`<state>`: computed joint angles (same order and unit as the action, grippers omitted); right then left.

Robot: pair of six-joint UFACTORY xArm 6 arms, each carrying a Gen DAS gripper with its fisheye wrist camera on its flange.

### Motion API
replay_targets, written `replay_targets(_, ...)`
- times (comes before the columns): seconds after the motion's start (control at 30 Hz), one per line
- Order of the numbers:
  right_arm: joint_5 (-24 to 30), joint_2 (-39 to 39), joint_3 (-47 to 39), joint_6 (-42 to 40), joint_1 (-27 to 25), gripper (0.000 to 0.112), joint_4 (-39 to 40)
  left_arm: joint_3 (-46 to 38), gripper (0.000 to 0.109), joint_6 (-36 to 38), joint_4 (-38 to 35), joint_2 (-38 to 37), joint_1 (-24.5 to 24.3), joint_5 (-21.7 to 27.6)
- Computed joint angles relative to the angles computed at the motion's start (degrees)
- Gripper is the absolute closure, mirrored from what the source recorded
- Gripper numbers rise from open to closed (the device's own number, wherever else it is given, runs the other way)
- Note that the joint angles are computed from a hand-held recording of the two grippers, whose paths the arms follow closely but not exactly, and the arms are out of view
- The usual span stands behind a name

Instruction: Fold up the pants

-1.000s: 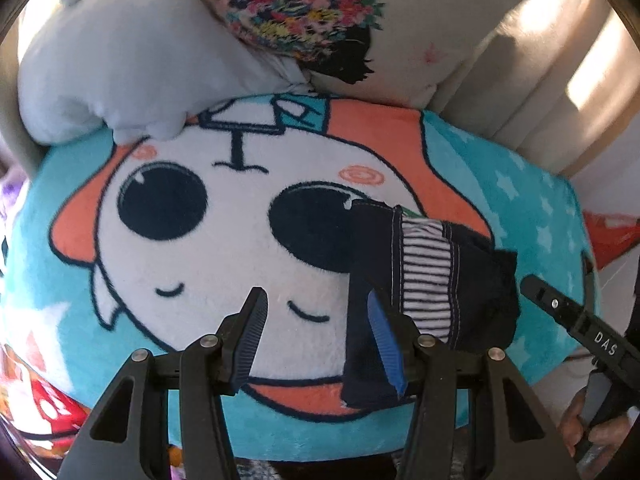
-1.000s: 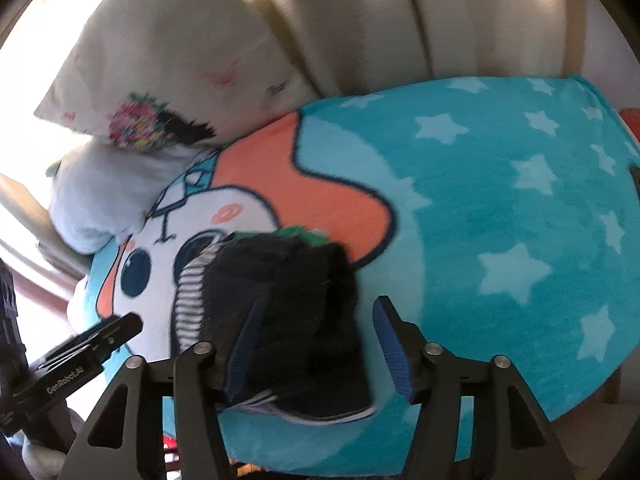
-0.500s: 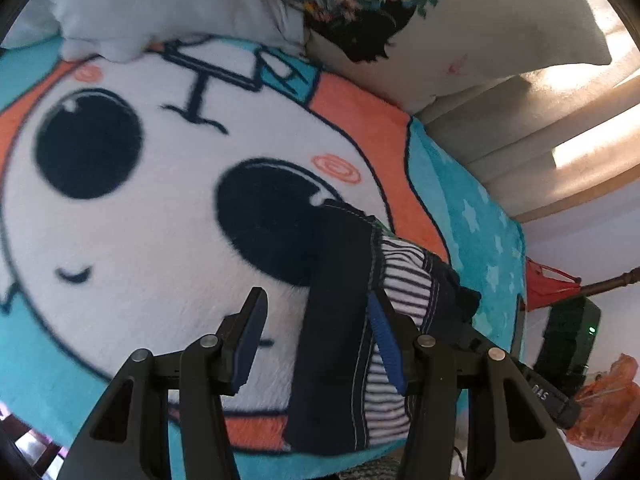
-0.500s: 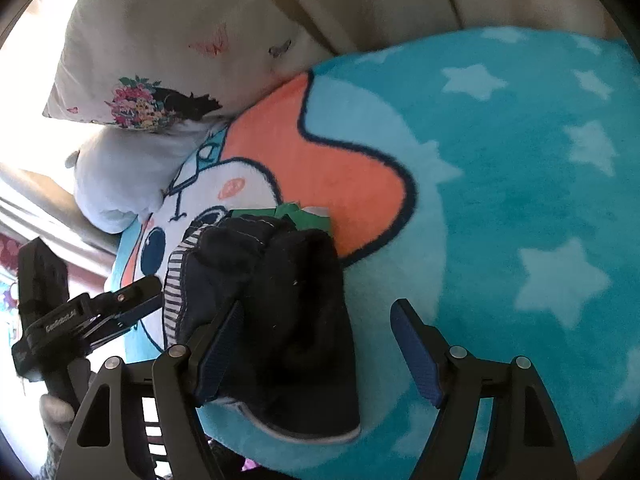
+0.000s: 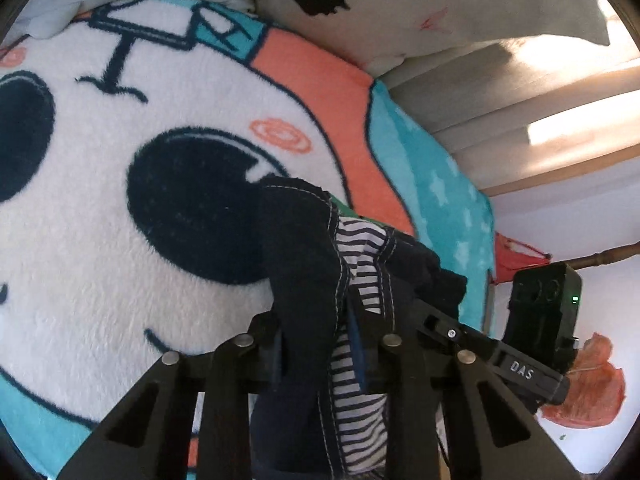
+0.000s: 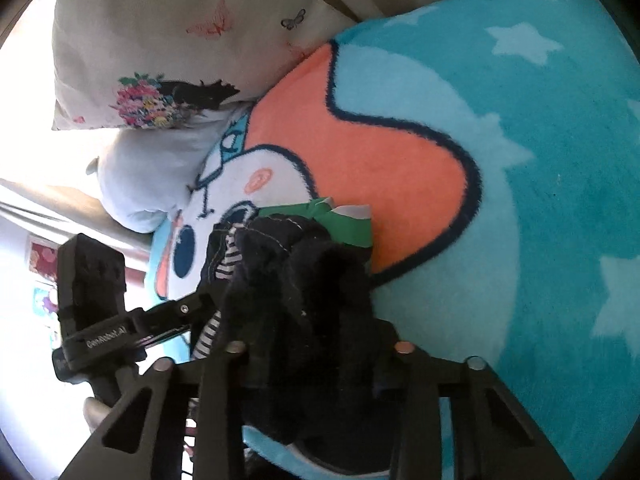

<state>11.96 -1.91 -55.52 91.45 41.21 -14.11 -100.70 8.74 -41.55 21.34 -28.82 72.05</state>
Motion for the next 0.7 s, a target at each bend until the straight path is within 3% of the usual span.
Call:
replay_targets(0.2, 2.2, 1.5, -6.2, -3.6, -0.6, 0.081, -0.3, -2.7, 0.083, 0.3, -0.6, -0.5, 1.8, -0.5)
replay_targets(0.37, 4.5, 7.9, -15.1, -11.7, -1.6, 0.081, 5.1, -9.4, 0.083, -2.4, 3.5, 3.9, 3.3, -1.0)
replay_targets(0.57, 13.8, 18.8, -30.1, -19.1, -2.4, 0.081, 7.2, -17.7, 0.083, -5.5, 9.9, 10.7, 3.8, -0.7)
replay_targets(0.7, 21.8, 23.3, -37.2, -19.7, -2.6, 0.066, 4.6, -22.1, 0.08, -7.5, 13.3, 14.3, 3.8, 1.0)
